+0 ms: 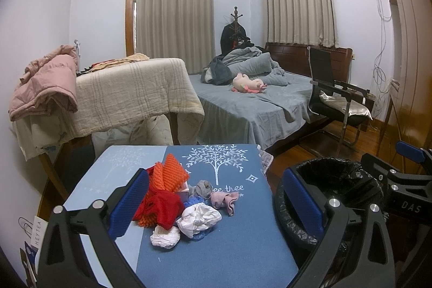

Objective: Collect trash

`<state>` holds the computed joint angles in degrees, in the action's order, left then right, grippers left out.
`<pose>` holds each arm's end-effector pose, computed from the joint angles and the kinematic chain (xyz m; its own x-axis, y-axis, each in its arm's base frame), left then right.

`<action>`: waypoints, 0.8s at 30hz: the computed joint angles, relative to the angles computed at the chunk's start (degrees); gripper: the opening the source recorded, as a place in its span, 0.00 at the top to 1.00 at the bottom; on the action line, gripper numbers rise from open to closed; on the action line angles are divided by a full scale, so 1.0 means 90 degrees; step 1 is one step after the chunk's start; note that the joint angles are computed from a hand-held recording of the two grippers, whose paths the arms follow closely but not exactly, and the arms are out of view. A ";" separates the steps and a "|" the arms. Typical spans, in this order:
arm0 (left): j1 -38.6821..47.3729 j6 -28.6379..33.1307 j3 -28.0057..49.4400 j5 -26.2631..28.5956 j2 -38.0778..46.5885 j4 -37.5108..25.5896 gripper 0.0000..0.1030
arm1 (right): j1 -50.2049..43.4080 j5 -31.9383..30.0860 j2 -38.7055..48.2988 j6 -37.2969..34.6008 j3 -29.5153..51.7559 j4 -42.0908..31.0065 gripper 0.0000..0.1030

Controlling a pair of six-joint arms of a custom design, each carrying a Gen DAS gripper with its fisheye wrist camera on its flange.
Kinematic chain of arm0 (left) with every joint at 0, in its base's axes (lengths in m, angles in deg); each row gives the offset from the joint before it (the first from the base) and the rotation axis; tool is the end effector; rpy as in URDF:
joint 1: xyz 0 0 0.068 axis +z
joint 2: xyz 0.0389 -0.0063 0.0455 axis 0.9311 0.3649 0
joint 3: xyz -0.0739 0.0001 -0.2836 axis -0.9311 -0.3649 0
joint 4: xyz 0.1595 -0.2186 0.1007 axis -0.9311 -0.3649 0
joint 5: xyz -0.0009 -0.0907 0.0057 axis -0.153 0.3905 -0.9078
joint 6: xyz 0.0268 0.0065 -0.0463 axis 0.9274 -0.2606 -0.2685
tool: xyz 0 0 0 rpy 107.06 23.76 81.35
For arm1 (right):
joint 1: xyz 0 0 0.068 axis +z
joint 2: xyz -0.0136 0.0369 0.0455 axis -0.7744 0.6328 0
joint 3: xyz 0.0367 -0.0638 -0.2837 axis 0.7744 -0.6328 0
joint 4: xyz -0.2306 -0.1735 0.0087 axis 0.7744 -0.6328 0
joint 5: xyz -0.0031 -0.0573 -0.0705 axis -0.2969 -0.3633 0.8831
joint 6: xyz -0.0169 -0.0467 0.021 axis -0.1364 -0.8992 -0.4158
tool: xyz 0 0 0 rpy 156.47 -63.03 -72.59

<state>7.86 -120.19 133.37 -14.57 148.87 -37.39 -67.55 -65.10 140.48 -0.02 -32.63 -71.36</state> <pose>0.1232 -0.1542 0.3102 -0.3953 -0.1345 -0.9087 -0.3857 0.9221 0.0314 0.2179 -0.0432 0.3132 -0.4122 -0.2301 -0.8816 -0.4597 0.8879 -0.0168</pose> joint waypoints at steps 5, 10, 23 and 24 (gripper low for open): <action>0.0018 0.0034 -0.0055 0.0008 -0.0058 0.0032 0.06 | 0.0027 0.0016 -0.0006 0.0013 -0.0008 0.0011 0.05; -0.0069 -0.0245 -0.0065 0.0009 -0.0102 -0.0234 0.06 | 0.0088 0.0046 -0.0011 0.0005 -0.0013 0.0010 0.05; 0.0846 0.0170 -0.1231 0.0268 -0.1217 -0.0035 0.06 | 0.1515 0.0917 -0.0105 0.0723 -0.0599 0.0492 0.05; 0.0998 0.0311 -0.1413 0.0335 -0.1399 0.0067 0.06 | 0.1620 0.0981 -0.0077 0.0758 -0.0639 0.0555 0.05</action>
<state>16.84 -117.39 120.66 -11.56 136.27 -36.78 -52.97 -56.27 139.79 6.80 -38.39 -66.37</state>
